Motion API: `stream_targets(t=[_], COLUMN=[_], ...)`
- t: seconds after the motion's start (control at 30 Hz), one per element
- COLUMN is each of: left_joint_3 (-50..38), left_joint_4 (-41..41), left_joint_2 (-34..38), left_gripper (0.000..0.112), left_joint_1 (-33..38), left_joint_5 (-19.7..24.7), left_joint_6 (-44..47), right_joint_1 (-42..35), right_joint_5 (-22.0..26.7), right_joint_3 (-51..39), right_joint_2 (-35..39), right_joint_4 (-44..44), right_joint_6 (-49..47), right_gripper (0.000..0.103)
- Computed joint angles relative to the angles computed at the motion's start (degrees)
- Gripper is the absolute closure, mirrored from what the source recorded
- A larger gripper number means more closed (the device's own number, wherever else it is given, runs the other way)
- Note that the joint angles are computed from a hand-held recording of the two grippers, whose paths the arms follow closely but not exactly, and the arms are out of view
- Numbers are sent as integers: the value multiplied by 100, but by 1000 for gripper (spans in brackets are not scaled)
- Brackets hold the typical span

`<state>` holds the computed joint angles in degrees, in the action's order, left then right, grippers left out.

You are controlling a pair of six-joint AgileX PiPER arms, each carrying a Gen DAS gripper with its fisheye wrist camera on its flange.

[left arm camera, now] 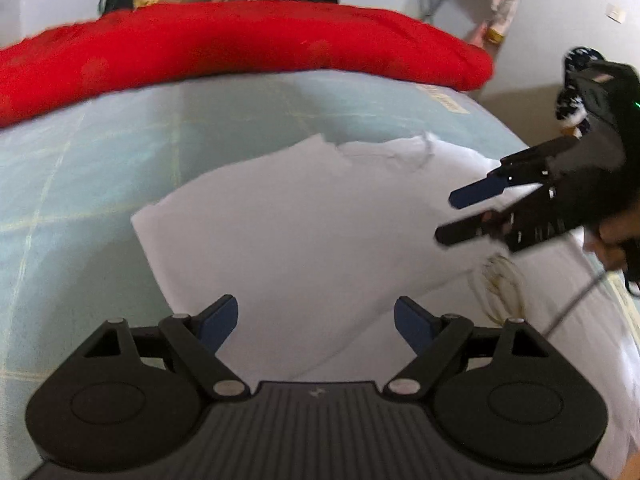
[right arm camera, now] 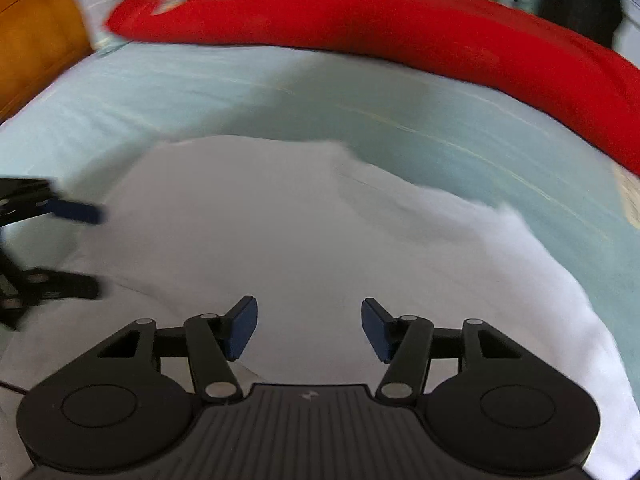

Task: Fold clothes
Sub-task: 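Fold the grasped side edge over the shirt body toward the left gripper, then open the right gripper and release the folded side panel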

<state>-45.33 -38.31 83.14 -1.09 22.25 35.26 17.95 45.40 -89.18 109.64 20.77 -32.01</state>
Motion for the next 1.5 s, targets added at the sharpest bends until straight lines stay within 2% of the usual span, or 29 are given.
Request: stream_targets(t=[0.1, 0.17, 0.23, 0.3, 0.37, 0.5, 0.6, 0.67, 0.7, 0.73, 0.77, 0.8, 0.9, 0.97, 1.0, 1.1, 1.17, 1.27, 1.37, 1.5], left_joint_3=[66, 139, 124, 60, -4, -220, -228, -97, 9, 32, 48, 33, -101, -354, -520, -894, -961, -1136, -959, -506], left_joint_4=[60, 61, -63, -297, -592, -1171, -742, -442, -577, -689, -800, -1093, -2733, -3377, -3445, -2910, -3105, -2767, -3425, -3700], left_joint_2=[50, -118, -230, -291, -177, 326, 579, 584, 485, 425, 366, 314, 393, 699, 917, 1556, 1691, 1623, 1281, 774], left_gripper=[27, 27, 27, 27, 27, 27, 27, 28, 28, 28, 28, 28, 27, 27, 27, 28, 28, 28, 28, 28], left_joint_1=[58, 136, 259, 394, 433, 380, 244, 186, 230, 308, 393, 512, 804, 875, 861, 712, 812, 1059, 1343, 1524], left_joint_5=[35, 194, 356, 464, 221, -281, -575, -697, -652, -541, -427, -318, -248, -132, -129, -567, -706, -559, -4, 935], left_joint_6=[11, 188, 376, 607, 834, 1130, 767, 655, 891, 1001, 1097, 1298, 2753, 3332, 3425, 3095, 3432, 2871, 3463, 3996], right_joint_1=[320, 220, 105, 30, 53, 312, 685, 844, 819, 752, 689, 648, 565, 568, 595, 676, 736, 773, 809, 898], right_joint_5=[-90, -187, 29, 449, 560, 265, 212, -40, -186, -103, 22, 147, 349, 508, 549, 512, 463, 425, 344, 269], right_joint_3=[-94, 198, 353, 251, 142, -314, -654, -293, 5, 108, 182, 250, 312, 108, 48, 116, 161, 209, 303, 313], right_joint_2=[300, 128, -68, -146, -223, 39, 497, 431, 260, 160, 73, -4, -142, -20, 29, 23, 6, -19, -81, -63], right_joint_4=[-539, -508, -784, -1040, -1004, -345, -439, -801, -817, -763, -752, -851, -862, -890, -949, -1099, -1163, -1227, -1288, -1467], right_joint_6=[234, 140, 348, 602, 723, 565, 607, 791, 821, 847, 879, 897, 841, 1008, 1124, 1363, 1472, 1586, 1719, 2076], right_gripper=[37, 33, 26, 24, 25, 24, 24, 24, 23, 20, 13, 13, 12, 12, 11, 5, 2, 0, 0, 0])
